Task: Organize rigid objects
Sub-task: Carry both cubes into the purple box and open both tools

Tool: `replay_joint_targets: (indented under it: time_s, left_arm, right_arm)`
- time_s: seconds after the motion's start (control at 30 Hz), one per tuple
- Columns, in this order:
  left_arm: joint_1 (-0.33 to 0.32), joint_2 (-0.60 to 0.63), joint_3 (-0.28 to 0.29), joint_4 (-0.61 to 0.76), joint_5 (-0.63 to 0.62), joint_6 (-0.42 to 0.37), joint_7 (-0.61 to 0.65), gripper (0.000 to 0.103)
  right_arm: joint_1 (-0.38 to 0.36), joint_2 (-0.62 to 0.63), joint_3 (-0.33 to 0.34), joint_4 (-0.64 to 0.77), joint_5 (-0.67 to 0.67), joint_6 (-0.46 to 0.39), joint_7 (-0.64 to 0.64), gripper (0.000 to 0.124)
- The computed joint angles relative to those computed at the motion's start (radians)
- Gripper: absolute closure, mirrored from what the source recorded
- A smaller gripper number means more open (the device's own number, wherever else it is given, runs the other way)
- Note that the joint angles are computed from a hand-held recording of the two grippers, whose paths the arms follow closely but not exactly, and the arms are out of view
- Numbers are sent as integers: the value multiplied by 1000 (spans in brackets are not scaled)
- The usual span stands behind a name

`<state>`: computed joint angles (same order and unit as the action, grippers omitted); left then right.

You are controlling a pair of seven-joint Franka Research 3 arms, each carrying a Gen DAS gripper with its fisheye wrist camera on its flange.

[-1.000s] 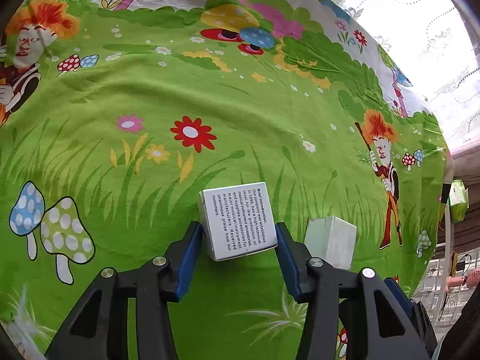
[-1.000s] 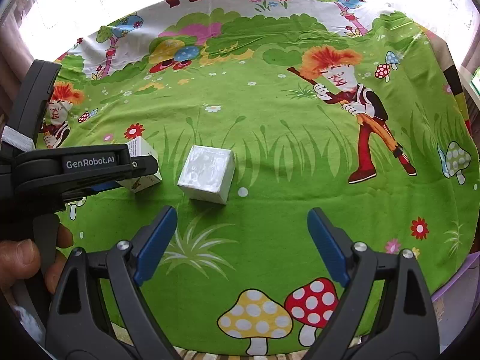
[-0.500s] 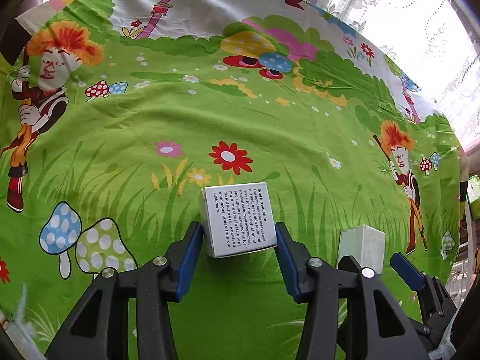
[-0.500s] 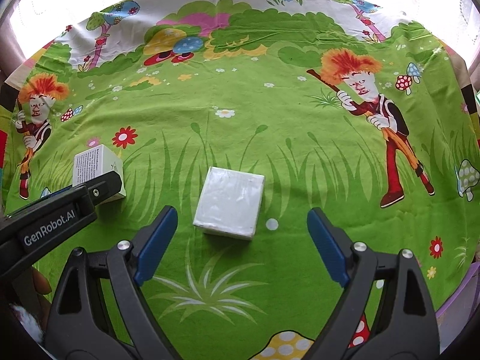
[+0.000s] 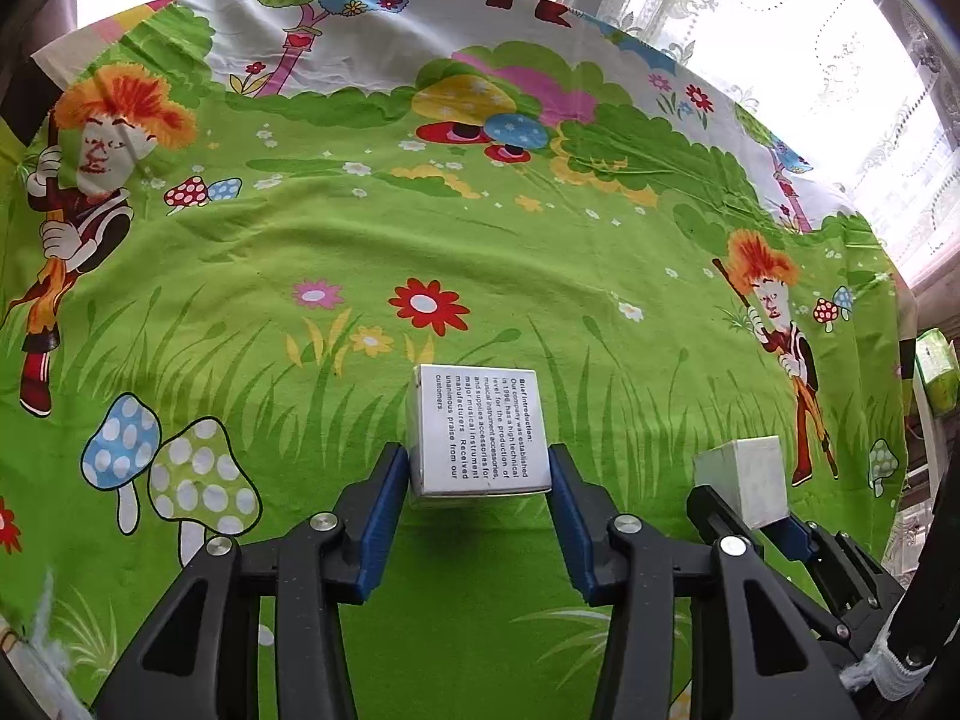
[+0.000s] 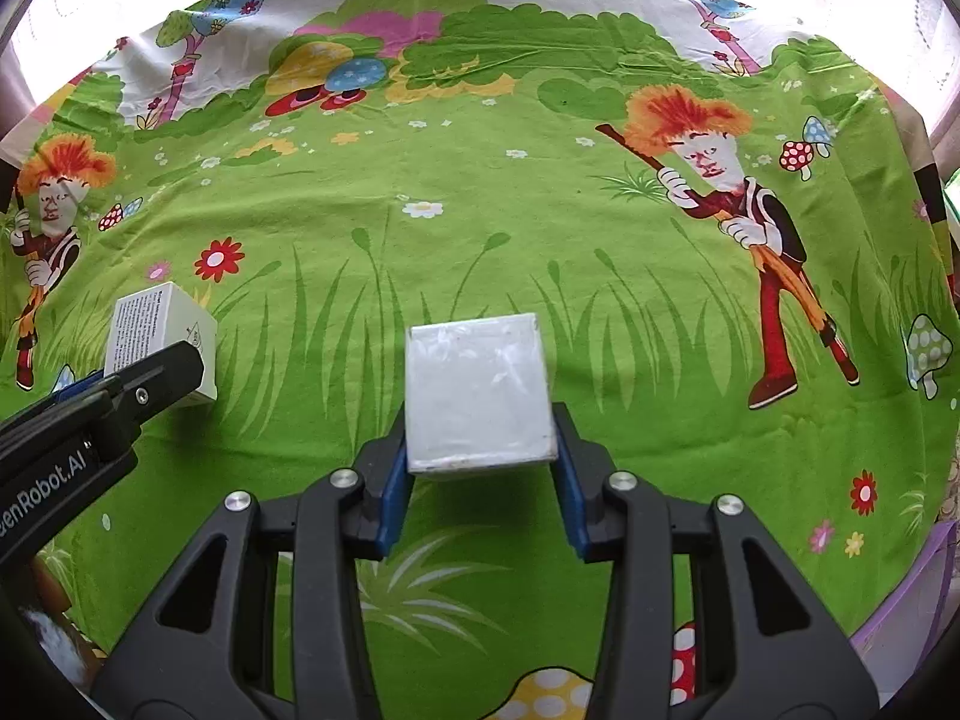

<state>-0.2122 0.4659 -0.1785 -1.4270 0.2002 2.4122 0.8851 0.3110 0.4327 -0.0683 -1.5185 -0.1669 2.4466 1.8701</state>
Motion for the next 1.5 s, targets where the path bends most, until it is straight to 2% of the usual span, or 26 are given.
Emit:
replay_joint_targets:
  time_s: [0.27,0.63,0.83,1.07,1.23,1.37,1.5]
  left_arm:
    - [-21,-109,-85,-120,-79,83,137,57]
    - [-107,-222,-177,-249,-237,163,375,57]
    - [-147,-283,-206,-331,-348,192,455,56]
    - [-196,-344,-211,-403,-427,168,511,56]
    - [-235,-353,-214,-417,-426,172,572,56]
    - [-243,-340,-228,-407,-487,159,668,56]
    - [-242,-311,-223,-385,-524,112,665,56]
  right_arm:
    - [-32,-249,-22,-279,-98,72,99,79]
    - [-226,-669,42,-695,-232,93,218,79]
    - [-336,-877,66,-881,-204,73,195,79]
    - [-440,-1088,91,-1048,-118,49,137,79]
    - [-513,-1182,119,-1128,-68,44,96,79]
    - [-556,-1209,128,-1163,-43,48,83,79]
    - [-584,-1215,147,-1172,-37,54,83,79]
